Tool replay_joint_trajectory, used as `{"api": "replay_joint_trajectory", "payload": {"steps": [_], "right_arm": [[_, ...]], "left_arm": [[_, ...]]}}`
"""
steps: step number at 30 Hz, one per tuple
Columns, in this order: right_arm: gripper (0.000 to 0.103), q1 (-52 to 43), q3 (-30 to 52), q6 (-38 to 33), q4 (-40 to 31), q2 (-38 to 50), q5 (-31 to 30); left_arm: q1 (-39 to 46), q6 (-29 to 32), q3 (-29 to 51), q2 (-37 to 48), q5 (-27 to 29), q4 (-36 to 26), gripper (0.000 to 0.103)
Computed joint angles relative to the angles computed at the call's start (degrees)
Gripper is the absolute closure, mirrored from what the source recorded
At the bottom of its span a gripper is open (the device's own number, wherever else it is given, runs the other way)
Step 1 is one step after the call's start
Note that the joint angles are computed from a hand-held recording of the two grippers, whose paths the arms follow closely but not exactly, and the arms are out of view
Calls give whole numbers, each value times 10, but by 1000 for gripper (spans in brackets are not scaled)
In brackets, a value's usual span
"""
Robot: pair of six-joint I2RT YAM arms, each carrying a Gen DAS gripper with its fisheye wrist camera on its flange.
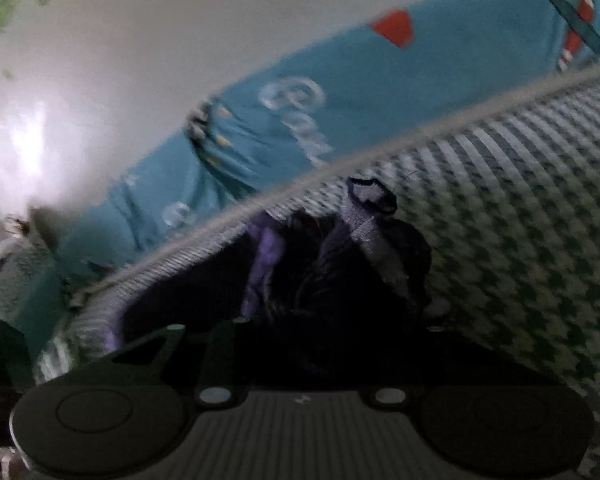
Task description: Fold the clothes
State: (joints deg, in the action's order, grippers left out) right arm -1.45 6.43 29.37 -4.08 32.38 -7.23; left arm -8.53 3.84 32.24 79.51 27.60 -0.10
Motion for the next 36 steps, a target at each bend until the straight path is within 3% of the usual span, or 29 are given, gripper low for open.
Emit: {"api": "replay_joint_trajectory", "payload": {"steps": [4,8,12,15,20,23,31,36], "right_arm": [[75,107,16,39,-12,-27,76],[75,240,27,82,33,7,168],[75,362,52,108,131,115,248],[75,424,94,125,230,245,276],[75,485,193,142,356,445,283],[75,511,269,144,396,548,276],[75,547,528,138,400,793,243],[75,547,652,144,383,899,223]], "left_arm": [[51,26,4,-45,15,-46,69],[143,85,24,-69,62,-102,69],[252,152,64,-60,103,-158,69],[337,210,110,-29,129,-198,69],[458,282,205,58,161,-232,69],[511,299,281,126,165,-241,69],[577,262,496,309,142,-248,69],[582,236,566,382,113,-230,69]]}}
